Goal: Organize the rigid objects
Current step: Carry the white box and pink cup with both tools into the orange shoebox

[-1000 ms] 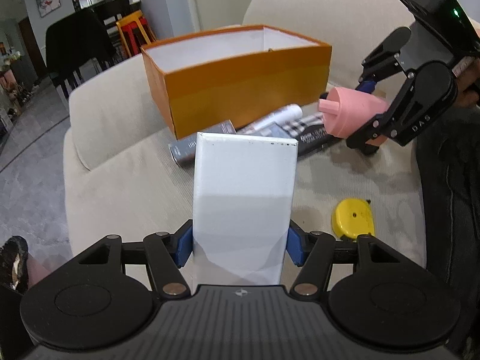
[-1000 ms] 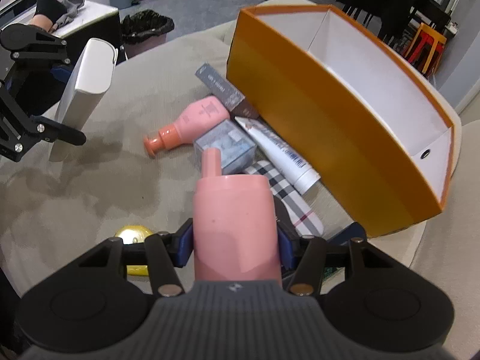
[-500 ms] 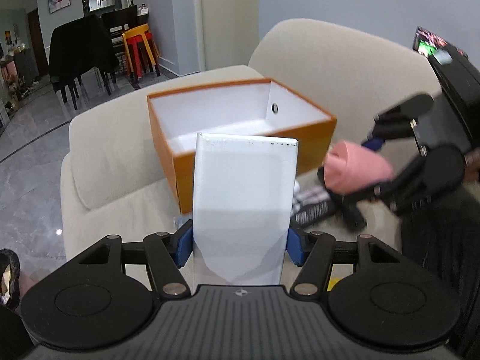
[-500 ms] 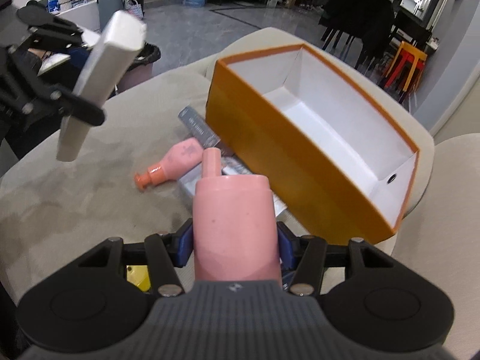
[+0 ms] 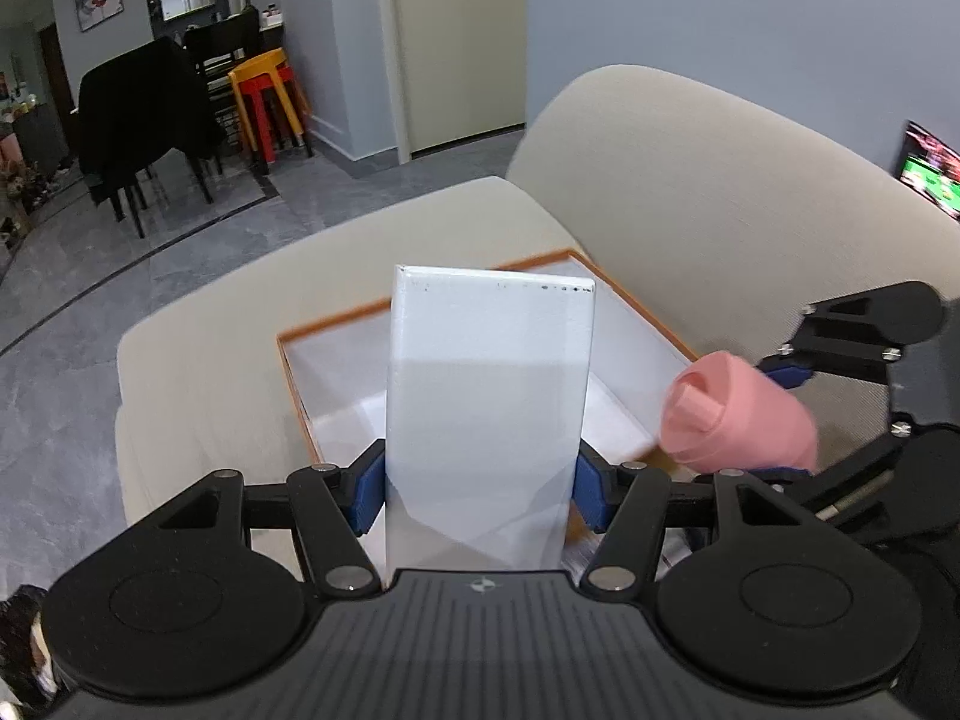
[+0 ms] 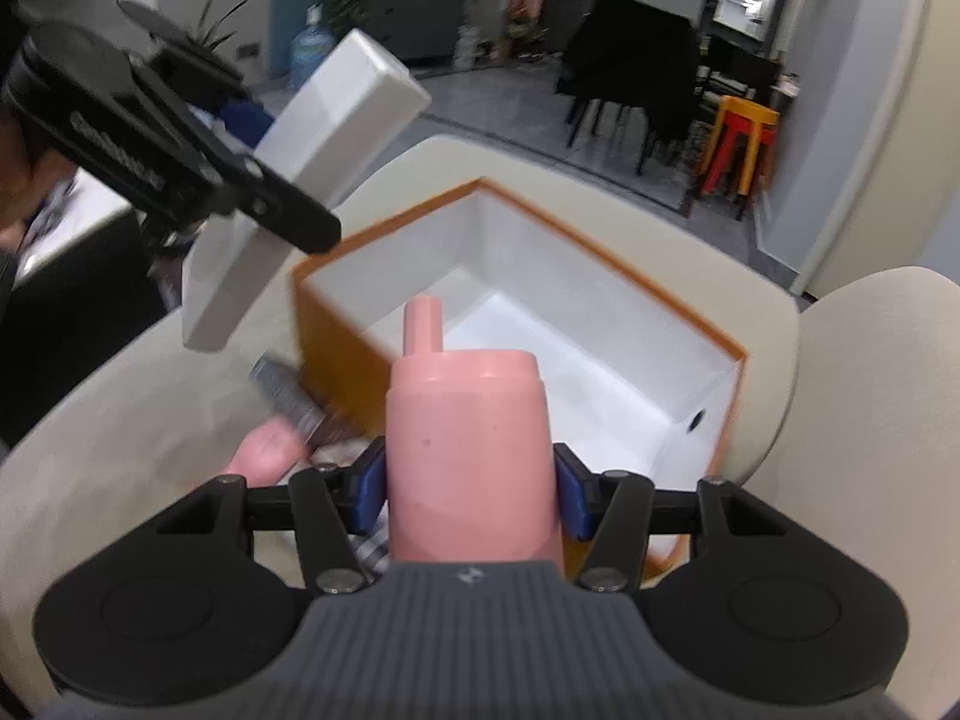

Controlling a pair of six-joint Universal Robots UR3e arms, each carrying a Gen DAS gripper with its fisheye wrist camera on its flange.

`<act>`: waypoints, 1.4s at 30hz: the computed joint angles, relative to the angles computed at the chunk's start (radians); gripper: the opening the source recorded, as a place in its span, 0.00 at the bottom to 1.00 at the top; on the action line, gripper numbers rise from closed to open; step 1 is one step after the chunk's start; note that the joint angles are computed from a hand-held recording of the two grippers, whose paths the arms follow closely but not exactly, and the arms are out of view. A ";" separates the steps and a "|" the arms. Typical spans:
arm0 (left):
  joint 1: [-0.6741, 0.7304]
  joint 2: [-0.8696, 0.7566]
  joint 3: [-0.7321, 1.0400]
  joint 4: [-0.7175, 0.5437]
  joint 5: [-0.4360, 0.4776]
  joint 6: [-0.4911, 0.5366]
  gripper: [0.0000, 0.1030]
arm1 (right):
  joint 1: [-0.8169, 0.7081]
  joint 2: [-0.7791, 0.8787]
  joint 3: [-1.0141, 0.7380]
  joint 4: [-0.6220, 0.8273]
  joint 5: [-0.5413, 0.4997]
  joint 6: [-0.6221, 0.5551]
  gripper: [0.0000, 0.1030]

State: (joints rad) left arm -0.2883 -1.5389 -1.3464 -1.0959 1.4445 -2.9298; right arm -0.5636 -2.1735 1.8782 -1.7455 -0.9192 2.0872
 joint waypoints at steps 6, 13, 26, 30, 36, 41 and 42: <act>-0.018 -0.169 0.184 -0.048 0.028 -0.028 0.68 | 0.097 0.216 -0.097 -0.227 -0.042 0.200 0.54; -0.030 -0.315 0.328 -0.108 0.053 -0.050 0.68 | 0.195 0.433 -0.178 -0.411 -0.112 0.377 0.54; -0.082 -0.569 0.589 -0.340 0.203 -0.091 0.68 | 0.292 0.730 -0.264 -0.461 -0.203 0.674 0.54; -0.083 -0.610 0.640 -0.387 0.210 -0.098 0.68 | 0.326 0.783 -0.279 -0.474 -0.225 0.744 0.54; -0.094 -0.667 0.711 -0.443 0.255 -0.109 0.68 | 0.370 0.815 -0.283 -0.476 -0.263 0.785 0.54; -0.115 -0.723 0.779 -0.493 0.307 -0.114 0.68 | 0.403 0.854 -0.288 -0.488 -0.268 0.842 0.54; -0.118 -0.736 0.797 -0.504 0.315 -0.121 0.68 | 0.407 0.860 -0.292 -0.484 -0.266 0.853 0.54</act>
